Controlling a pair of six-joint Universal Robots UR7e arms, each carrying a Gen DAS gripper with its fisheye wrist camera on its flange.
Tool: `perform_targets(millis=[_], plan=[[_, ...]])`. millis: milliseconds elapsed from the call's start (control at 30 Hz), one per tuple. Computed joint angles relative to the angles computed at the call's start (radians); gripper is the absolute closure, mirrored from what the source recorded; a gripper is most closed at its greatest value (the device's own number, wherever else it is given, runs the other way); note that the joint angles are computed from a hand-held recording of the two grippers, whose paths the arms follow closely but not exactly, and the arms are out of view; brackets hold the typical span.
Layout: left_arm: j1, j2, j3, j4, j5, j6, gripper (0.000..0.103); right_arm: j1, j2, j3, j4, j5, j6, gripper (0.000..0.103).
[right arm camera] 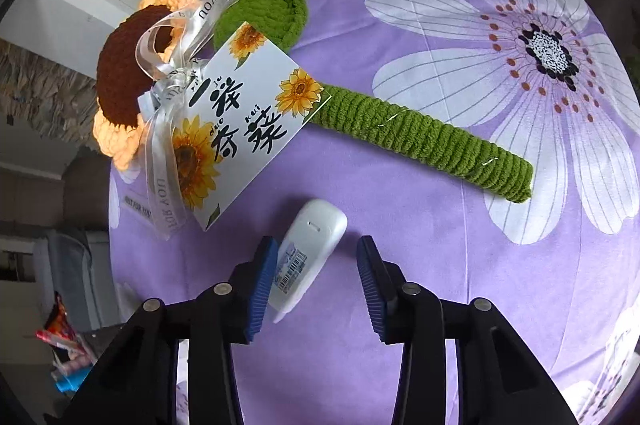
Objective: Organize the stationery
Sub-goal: 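Move the right gripper to the second white eraser and close on it, then carry the second white eraser with the right gripper and drop it into the cup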
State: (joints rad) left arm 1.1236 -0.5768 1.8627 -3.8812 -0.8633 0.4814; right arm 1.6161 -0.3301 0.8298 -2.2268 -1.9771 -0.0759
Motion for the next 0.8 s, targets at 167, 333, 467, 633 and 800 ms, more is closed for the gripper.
perform_targets(millis=[167,333,467,633,800], plan=[[0.001,0.000,0.000,0.001,-0.004,-0.001,0.037,0.022,0.078,-0.140,0.107,-0.080,0.030,0.061],[0.001,-0.002,0.001,0.004,-0.007,-0.006,0.037,0.053,0.151,-0.264,0.203,-0.190,0.028,0.072],[0.003,-0.005,0.001,0.007,-0.014,-0.010,0.037,0.080,0.109,-0.150,0.077,-0.196,-0.097,0.075],[0.005,-0.009,0.005,0.007,-0.022,-0.012,0.037,0.096,-0.069,0.205,-0.250,-0.090,-0.338,0.076],[0.003,-0.007,0.003,0.007,-0.016,-0.010,0.037,0.101,-0.222,0.499,-0.549,0.021,-0.539,0.077]])
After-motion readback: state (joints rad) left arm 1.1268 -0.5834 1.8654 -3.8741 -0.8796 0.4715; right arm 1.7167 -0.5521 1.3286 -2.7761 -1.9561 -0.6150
